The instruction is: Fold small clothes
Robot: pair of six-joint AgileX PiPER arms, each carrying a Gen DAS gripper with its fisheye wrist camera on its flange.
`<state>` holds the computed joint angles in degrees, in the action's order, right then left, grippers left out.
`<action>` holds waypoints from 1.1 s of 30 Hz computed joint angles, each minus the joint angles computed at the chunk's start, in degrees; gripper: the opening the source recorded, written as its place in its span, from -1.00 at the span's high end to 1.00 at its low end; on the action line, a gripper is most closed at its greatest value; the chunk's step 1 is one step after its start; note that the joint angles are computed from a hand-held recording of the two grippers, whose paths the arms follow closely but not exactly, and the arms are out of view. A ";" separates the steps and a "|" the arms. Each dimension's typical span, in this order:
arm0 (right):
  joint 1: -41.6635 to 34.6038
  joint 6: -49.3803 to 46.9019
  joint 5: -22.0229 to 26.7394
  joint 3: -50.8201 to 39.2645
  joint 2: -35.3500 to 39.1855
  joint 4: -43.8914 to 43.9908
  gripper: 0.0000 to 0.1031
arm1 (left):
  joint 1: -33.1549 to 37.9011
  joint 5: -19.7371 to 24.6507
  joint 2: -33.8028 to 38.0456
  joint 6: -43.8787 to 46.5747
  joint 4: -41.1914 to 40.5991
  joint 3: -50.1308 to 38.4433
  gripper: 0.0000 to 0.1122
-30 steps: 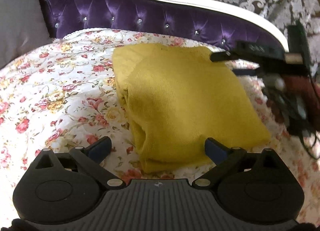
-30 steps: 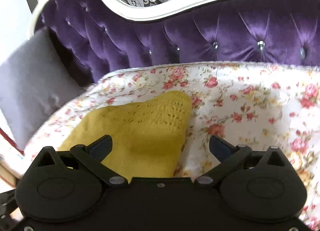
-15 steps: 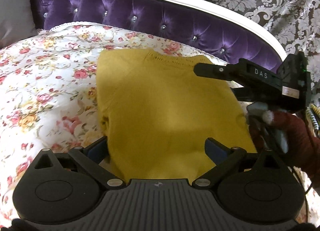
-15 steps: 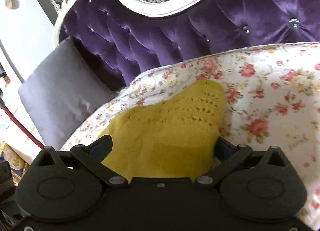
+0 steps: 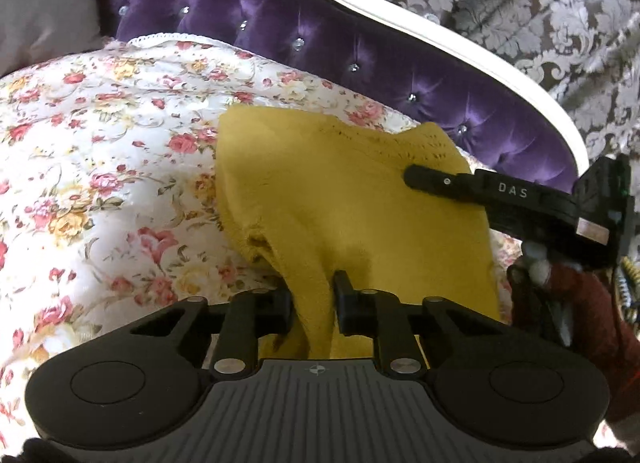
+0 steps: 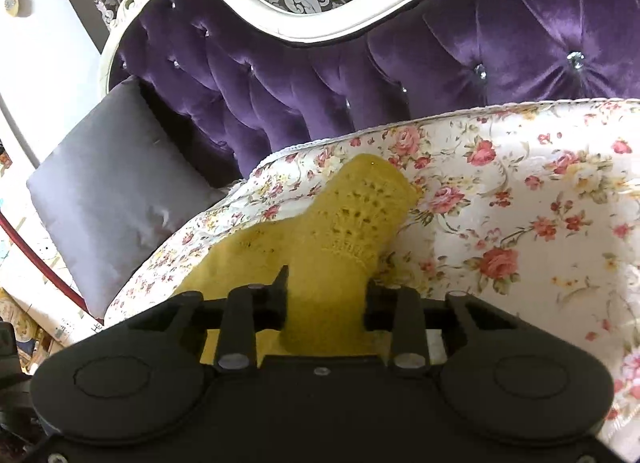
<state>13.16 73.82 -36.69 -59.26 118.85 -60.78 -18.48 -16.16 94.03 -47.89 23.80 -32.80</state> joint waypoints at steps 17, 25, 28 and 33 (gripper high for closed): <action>-0.34 3.50 5.04 18.51 -17.43 -0.55 0.23 | -5.20 -0.94 -13.88 -28.32 26.98 10.12 0.75; -2.07 5.92 4.27 30.34 -27.68 -2.55 0.22 | -12.68 1.57 -22.79 -38.28 34.04 15.86 0.75; -2.79 8.71 3.73 34.73 -32.50 -5.68 0.23 | -15.43 2.44 -26.54 -44.24 38.08 18.34 0.75; -4.08 13.56 3.66 40.67 -40.48 -11.30 0.20 | -20.95 7.96 -32.38 -54.20 45.54 21.13 0.75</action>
<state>9.09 87.38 -33.02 -18.59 78.37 -72.08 -39.44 -8.20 61.65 -102.09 69.34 -11.67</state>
